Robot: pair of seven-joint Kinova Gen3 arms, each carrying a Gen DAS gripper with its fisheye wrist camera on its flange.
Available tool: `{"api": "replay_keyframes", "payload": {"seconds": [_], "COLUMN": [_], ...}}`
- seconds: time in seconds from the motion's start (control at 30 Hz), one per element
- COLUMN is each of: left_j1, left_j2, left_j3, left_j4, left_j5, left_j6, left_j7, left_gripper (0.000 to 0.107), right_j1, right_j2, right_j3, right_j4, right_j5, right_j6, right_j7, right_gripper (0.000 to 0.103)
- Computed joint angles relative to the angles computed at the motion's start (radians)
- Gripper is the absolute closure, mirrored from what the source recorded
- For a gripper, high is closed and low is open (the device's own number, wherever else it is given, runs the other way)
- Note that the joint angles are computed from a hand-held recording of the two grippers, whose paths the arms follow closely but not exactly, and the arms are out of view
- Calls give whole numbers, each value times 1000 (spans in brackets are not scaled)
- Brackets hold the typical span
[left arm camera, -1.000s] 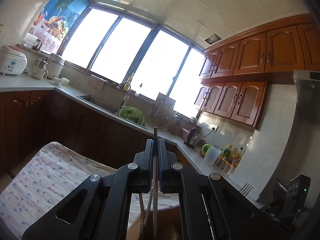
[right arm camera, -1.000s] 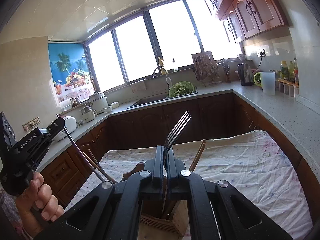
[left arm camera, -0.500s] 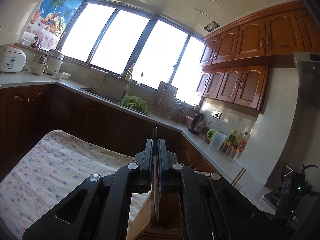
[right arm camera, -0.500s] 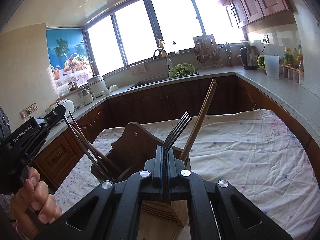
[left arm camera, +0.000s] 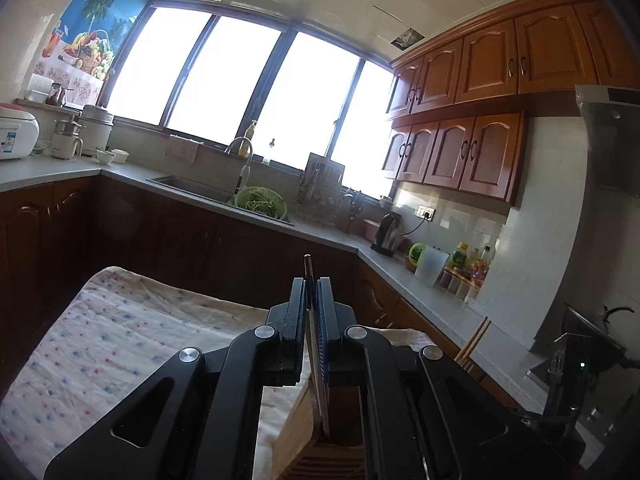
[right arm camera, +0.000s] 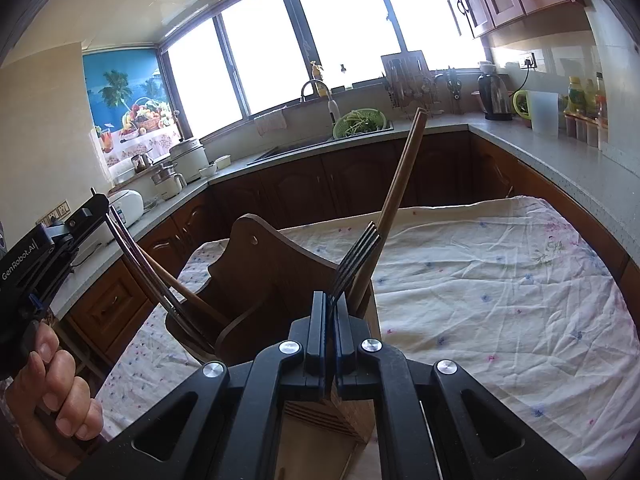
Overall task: Organize utensils
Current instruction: 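Lower the chopstick and fork into the holder and open both tools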
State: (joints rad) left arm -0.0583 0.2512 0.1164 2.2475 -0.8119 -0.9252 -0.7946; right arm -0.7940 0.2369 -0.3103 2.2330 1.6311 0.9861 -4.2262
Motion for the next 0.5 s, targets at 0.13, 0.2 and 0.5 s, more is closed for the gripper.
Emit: {"api": "replay_keyframes", "payload": {"seconds": [0.13, 0.2, 0.5], "left_j1": [8, 8, 12], "left_j2": [-7, -6, 14], "left_j3": [3, 8, 24], "left_j4": [-13, -23, -29], "left_j5": [-3, -19, -54], "left_j6": [41, 64, 108], "left_j7": [9, 26, 39], "left_gripper": [103, 103, 102], "right_j1": [5, 3, -3], "right_j2": [-3, -4, -2], "right_j3": [1, 1, 3], "right_j4": [-2, -3, -10], "right_j5": [-3, -6, -18], "right_j6": [-8, -7, -3], "right_j7": [5, 8, 20], "right_gripper": [100, 100, 100]}}
